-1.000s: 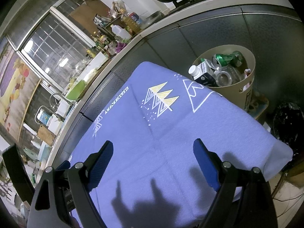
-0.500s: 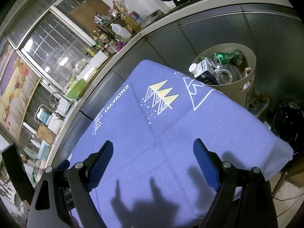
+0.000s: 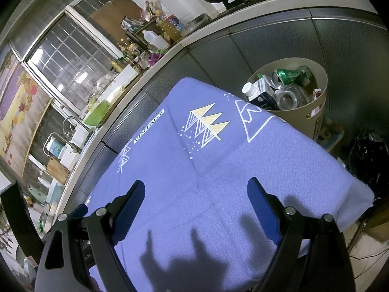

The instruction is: Collect trash

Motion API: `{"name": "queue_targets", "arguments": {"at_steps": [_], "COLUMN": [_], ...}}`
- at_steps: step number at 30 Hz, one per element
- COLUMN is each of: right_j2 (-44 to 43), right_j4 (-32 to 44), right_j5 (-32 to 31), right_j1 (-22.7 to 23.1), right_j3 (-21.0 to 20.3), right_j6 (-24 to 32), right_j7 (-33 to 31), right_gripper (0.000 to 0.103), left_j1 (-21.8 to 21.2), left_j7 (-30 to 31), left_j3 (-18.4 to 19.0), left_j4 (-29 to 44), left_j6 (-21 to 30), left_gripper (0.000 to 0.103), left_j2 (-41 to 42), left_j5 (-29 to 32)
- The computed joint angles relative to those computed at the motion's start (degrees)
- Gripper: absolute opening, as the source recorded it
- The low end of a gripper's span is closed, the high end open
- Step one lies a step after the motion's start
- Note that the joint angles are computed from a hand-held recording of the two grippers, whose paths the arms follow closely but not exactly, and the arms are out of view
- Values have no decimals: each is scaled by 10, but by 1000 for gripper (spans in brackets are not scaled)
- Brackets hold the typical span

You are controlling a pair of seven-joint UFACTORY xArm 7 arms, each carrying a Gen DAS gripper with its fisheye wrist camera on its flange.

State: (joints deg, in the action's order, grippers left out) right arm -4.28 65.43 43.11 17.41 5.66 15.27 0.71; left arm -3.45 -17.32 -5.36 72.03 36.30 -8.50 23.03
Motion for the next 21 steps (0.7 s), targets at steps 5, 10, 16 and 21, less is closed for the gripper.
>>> {"name": "queue_targets", "arguments": {"at_steps": [5, 10, 16, 21], "right_j2": [0, -1, -1, 0], "right_j4": [0, -1, -1, 1], "right_j5": [0, -1, 0, -1], "right_j1": [0, 1, 1, 0], "right_j3": [-1, 0, -1, -1], "right_j6": [1, 0, 0, 2], "right_j7": [0, 2, 0, 1], "right_gripper": [82, 82, 82, 82], "left_j1": [-1, -1, -1, -3], "left_j7": [-6, -11, -19, -18], "left_j3": [-2, -4, -6, -3], "left_j4": [0, -3, 0, 5], "left_j6": [3, 3, 17, 29], "left_gripper": [97, 97, 97, 97], "left_j2": [-2, -4, -3, -1], "left_j5": [3, 11, 19, 7]}}
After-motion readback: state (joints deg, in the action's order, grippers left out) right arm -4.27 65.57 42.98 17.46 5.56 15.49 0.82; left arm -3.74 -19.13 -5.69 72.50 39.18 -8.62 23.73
